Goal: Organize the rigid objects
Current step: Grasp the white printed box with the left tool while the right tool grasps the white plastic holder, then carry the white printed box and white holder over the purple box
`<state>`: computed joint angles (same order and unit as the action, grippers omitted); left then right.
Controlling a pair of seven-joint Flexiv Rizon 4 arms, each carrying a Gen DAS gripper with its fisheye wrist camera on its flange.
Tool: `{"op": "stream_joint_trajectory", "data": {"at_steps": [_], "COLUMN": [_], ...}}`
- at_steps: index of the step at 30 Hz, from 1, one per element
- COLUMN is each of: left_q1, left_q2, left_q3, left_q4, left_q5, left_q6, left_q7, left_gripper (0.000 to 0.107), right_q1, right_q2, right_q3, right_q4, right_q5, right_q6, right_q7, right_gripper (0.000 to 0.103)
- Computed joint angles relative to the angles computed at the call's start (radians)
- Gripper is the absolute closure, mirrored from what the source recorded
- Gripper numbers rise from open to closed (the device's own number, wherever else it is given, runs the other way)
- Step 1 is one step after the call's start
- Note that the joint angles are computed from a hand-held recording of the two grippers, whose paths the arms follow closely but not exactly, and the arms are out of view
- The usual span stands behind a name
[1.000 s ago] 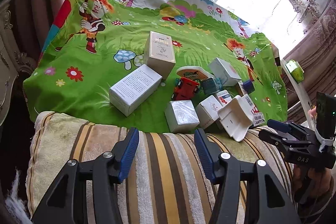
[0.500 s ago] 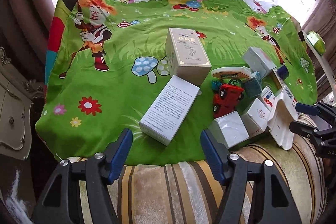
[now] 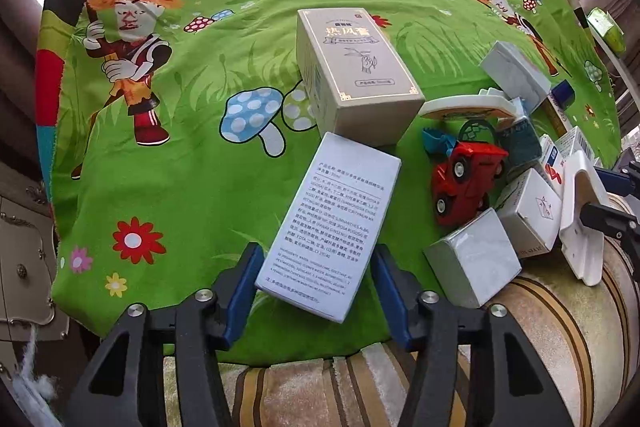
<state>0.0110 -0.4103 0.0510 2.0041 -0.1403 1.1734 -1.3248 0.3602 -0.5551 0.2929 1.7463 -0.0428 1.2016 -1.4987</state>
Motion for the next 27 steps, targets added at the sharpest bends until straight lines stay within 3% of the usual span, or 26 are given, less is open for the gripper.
{"op": "stream_joint_trajectory", "data": {"at_steps": [3,11,20,27], "left_q1": [0.015,0.020,0.015,0.025], "left_q2": [0.013,0.082,0.170,0.230], "left_q3": [-0.020,-0.027,-0.050,-0.170], "left_q4": [0.024,0.113,0.242,0.327], "left_q5": [-0.026,-0.071,-0.152,-0.347], "left_q6": [0.019,0.086,0.224,0.317], "left_q7": [0.026,0.031,0.016,0.123], "left_gripper": [0.061,0.065,0.065,0.065], "right_q1": [-0.002,-0.009,0.015,-0.001], "right_q2": [0.001,0.023,0.075,0.128], "right_q3": [0.003,0.008,-0.037,-0.047], "right_q4": [0.004,0.040,0.132,0.216], "right_q5": [0.002,0.019,-0.019,-0.049], "right_q6": [0.005,0.057,0.173,0.246], "right_q7": [-0.008,-0.010,0.086,0.152], "right_gripper": [0.063,0.063,0.063,0.063]}}
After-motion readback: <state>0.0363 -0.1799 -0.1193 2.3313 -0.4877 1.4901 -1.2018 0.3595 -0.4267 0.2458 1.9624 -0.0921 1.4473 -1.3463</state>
